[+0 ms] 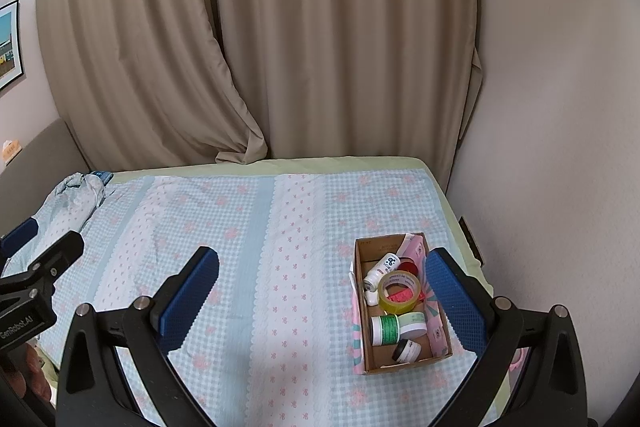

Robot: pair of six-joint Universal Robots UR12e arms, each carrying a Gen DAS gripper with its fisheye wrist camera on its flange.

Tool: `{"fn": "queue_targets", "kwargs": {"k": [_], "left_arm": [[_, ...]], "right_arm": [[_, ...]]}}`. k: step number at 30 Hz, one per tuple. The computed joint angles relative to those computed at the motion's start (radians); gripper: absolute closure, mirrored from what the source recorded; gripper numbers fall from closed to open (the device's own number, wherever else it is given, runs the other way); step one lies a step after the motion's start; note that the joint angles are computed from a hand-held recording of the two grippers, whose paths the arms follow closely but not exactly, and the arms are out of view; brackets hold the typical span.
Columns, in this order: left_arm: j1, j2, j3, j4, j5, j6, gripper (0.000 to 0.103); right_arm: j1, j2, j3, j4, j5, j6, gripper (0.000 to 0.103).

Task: Organize rigid objects

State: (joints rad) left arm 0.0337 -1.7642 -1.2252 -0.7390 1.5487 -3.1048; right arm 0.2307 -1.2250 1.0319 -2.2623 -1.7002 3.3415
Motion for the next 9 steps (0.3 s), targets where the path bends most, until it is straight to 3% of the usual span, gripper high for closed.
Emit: {"fn": "queue_targets", "kwargs": {"k": [5,9], "left_arm": [[-0.009,-0.011,0.013,-0.013,0.059,-0.014,0.0],[0.005,-0.01,0.011,-0.018,0.024,-0.025,0.0]], "right_arm": [[0.003,0.01,-0.015,0.006,-0.003,0.007,0.0],[0.007,0.02,-0.03,0.017,-0.008,0.015,0.0]]}}
